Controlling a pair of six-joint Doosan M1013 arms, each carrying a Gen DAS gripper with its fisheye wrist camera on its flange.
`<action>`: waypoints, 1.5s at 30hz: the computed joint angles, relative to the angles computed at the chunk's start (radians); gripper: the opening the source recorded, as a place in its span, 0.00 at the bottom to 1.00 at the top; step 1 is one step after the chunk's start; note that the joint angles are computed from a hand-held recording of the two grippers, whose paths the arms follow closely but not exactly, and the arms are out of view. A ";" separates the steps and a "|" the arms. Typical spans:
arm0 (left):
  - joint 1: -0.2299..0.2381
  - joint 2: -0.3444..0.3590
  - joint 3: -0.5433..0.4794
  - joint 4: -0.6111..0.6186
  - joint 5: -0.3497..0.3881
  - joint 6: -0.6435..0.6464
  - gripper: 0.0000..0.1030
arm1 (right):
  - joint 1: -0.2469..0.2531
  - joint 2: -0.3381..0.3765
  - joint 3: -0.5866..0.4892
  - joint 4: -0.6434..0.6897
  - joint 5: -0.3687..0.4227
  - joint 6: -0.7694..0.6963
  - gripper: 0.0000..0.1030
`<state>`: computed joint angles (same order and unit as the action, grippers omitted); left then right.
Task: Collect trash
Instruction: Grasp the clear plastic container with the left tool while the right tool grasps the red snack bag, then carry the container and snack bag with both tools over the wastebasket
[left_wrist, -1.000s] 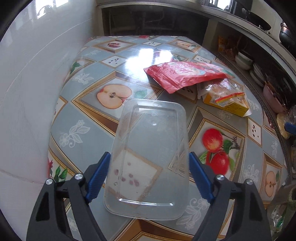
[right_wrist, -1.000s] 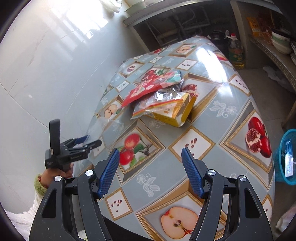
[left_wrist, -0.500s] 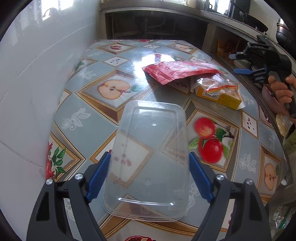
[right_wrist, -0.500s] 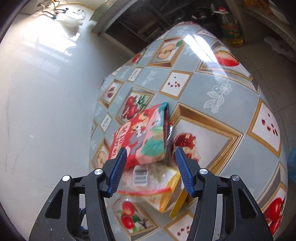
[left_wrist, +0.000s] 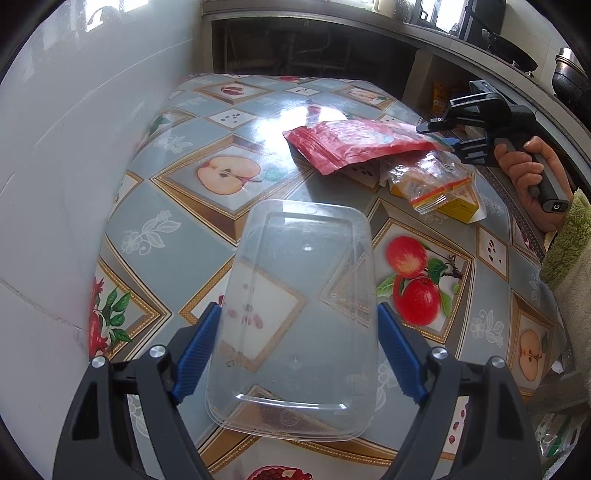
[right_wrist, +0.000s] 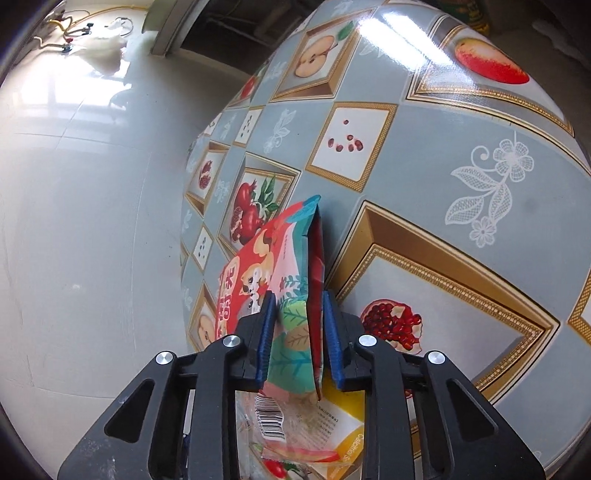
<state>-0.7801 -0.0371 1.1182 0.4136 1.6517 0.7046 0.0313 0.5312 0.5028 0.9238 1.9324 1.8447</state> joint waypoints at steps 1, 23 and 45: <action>0.000 0.001 0.000 0.001 0.003 0.002 0.79 | -0.001 -0.005 0.004 -0.004 -0.006 -0.005 0.19; -0.017 0.019 -0.016 0.032 0.045 0.010 0.79 | -0.105 -0.112 0.117 -0.003 -0.066 -0.098 0.11; -0.109 0.026 -0.063 0.165 0.018 -0.036 0.78 | -0.295 -0.301 0.398 0.339 -0.118 -0.119 0.08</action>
